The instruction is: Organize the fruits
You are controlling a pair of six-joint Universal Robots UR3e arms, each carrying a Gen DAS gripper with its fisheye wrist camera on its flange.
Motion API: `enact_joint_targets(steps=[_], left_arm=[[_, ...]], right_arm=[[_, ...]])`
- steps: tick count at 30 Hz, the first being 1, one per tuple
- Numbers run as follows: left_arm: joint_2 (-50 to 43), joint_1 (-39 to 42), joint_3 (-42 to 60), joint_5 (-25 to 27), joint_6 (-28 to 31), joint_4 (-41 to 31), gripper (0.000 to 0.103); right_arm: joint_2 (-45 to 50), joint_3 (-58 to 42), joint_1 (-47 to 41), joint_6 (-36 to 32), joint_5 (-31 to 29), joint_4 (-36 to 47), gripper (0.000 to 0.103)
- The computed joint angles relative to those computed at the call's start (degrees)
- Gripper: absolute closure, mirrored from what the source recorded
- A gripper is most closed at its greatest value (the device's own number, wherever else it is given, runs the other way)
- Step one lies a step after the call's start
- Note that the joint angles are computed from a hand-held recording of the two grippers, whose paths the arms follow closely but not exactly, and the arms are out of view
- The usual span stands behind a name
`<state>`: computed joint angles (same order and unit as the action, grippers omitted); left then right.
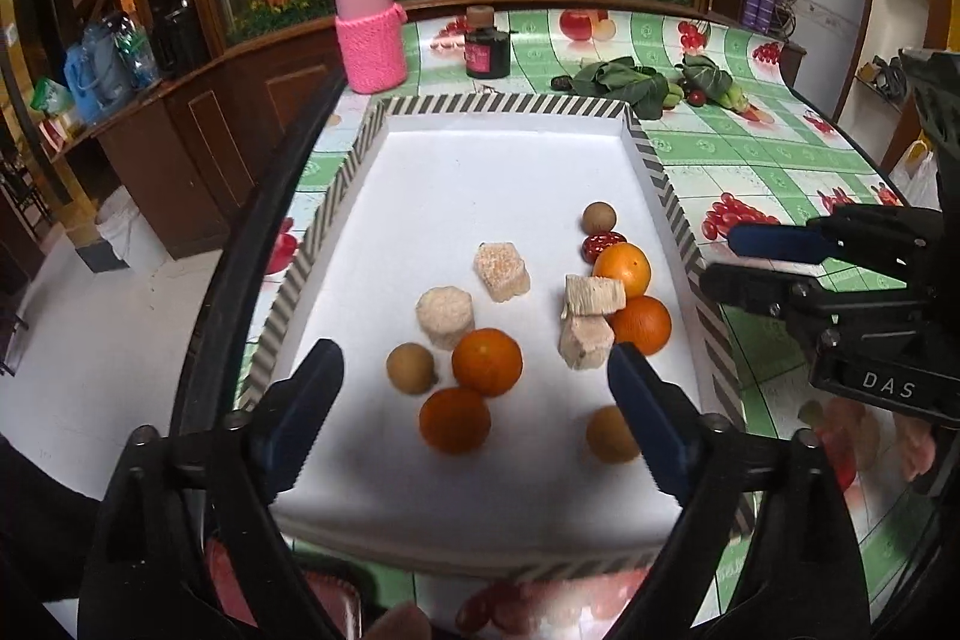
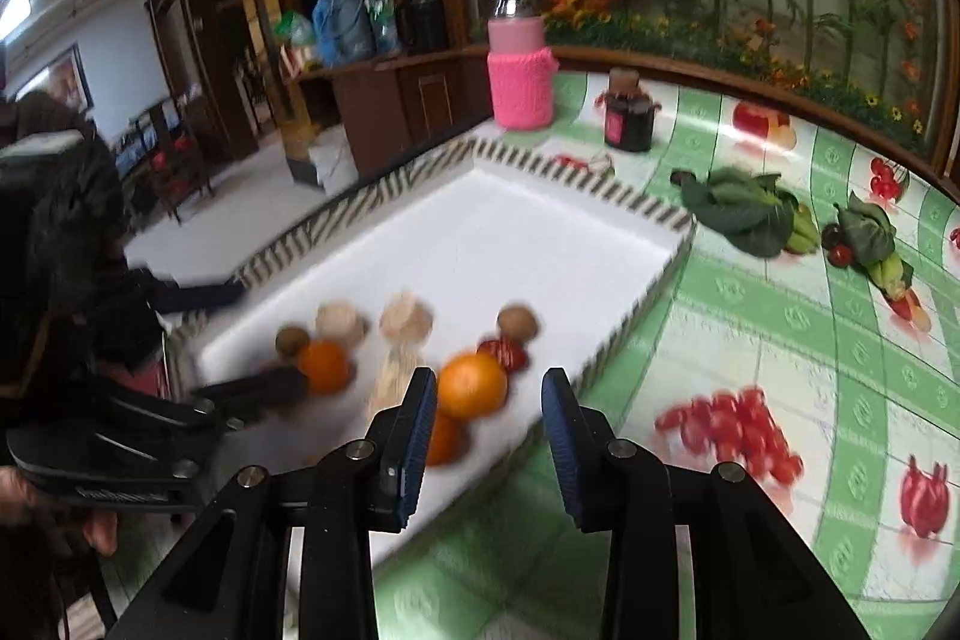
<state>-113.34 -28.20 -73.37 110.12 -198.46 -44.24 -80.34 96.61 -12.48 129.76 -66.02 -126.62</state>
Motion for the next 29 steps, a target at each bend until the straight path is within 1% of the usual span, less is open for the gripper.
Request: enact_joint_targets(steps=[2, 5, 10, 11, 12, 13, 14, 15, 17, 20, 23, 25, 29], left_arm=[[0.70, -0.42, -1.25, 0.65, -0.30, 0.65, 0.006], [1.71, -0.74, -2.83, 0.69, -1.19, 1.51, 0.006], [1.53, -2.08, -3.02, 2.56, -4.11, 0.58, 0.006], [1.55, -2.83, -3.61, 3.79, -4.64, 1.43, 0.006], [2.04, -3.45, -5.41, 4.10, -4.26, 4.45, 0.006], [2.70, -3.76, -7.22, 3.34, -3.89, 7.54, 0.006], [3.25, -3.69, -7.98, 1.73, -3.84, 8.56, 0.006], [3.63, -3.62, -8.25, 0.80, -3.79, 8.74, 0.006], [3.74, -3.77, -8.12, 0.57, -4.03, 8.55, 0.006], [3.66, -4.92, -8.25, 2.78, -3.44, 9.07, 0.006], [4.05, -5.04, -9.08, 3.15, -3.58, 8.85, 0.006], [3.87, -5.58, -9.23, 4.48, -3.79, 8.48, 0.006], [3.24, -5.61, -7.77, 6.01, -5.94, 5.58, 0.006]], right_arm=[[-1.85, 1.25, -0.61, -1.43, -0.56, 1.51, 0.068], [-5.36, 4.06, -1.52, -3.39, -0.83, 2.05, 0.068], [-9.63, 6.36, -2.43, -5.69, -0.22, 3.22, 0.068], [-10.24, 6.66, -2.40, -6.03, -0.38, 3.32, 0.068], [-10.45, 6.63, -2.09, -6.14, -0.75, 3.45, 0.068], [-10.68, 6.71, -1.84, -6.20, -1.10, 3.46, 0.068], [-11.00, 6.95, -1.70, -6.27, -1.33, 3.26, 0.068], [-11.30, 7.06, -1.43, -6.36, -1.79, 3.23, 0.068], [-11.45, 6.72, -0.92, -6.57, -2.54, 3.78, 0.068], [-10.97, 5.81, 0.14, -6.39, -3.97, 4.06, 0.068], [-11.38, 5.76, 0.04, -6.52, -3.99, 4.39, 0.068], [-11.48, 6.00, -0.19, -6.20, -3.92, 3.88, 0.068], [-12.13, 6.62, -0.77, -6.33, -3.61, 3.71, 0.068]])
